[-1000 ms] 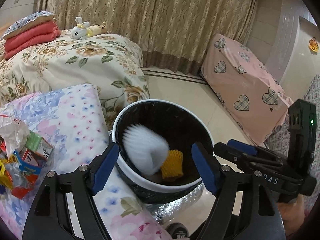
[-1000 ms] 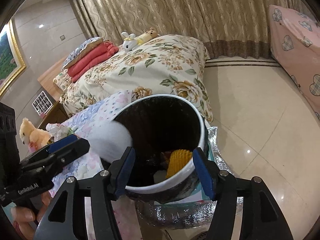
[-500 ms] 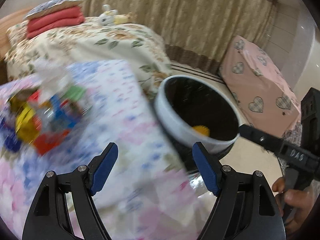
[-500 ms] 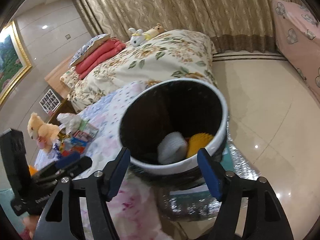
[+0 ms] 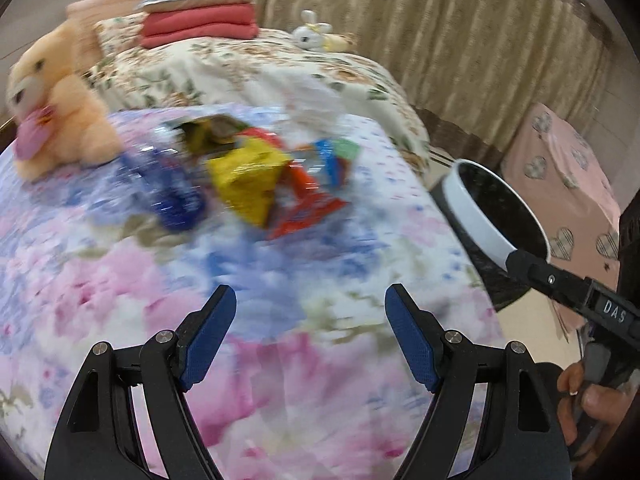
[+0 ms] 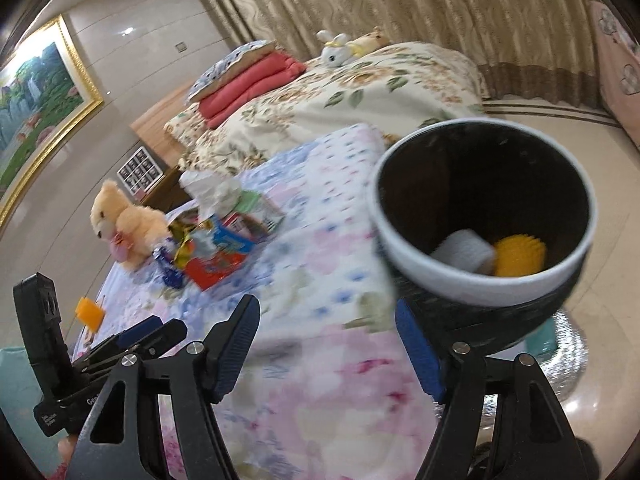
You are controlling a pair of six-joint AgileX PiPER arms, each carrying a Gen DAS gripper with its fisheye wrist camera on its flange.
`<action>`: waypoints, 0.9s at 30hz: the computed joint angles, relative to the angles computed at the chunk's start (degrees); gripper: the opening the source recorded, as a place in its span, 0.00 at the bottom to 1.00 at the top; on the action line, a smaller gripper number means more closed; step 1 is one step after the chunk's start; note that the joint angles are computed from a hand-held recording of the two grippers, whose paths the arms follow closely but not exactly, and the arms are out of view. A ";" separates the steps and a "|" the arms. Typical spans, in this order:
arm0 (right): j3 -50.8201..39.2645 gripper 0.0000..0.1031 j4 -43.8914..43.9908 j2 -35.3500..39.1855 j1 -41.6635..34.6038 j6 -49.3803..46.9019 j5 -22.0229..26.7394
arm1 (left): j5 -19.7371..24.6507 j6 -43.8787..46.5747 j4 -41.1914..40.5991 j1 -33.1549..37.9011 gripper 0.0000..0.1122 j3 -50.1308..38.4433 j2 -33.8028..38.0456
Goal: Collect trash
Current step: 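Grasp the blue plastic bag with the left tool while the right tool grasps the orange wrapper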
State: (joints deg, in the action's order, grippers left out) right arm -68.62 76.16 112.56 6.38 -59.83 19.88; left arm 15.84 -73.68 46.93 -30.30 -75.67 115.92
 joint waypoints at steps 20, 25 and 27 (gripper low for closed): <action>-17.32 0.71 -15.69 11.78 11.01 21.27 0.86 | 0.39 8.99 -8.70 10.66 0.70 -1.37 2.04; -23.73 0.71 -20.82 15.78 12.03 28.36 3.12 | 0.44 18.66 -17.25 13.38 0.70 -4.48 3.54; -26.43 0.71 -21.93 17.35 12.23 30.47 3.95 | 0.87 24.31 -22.52 14.35 0.70 -6.55 4.60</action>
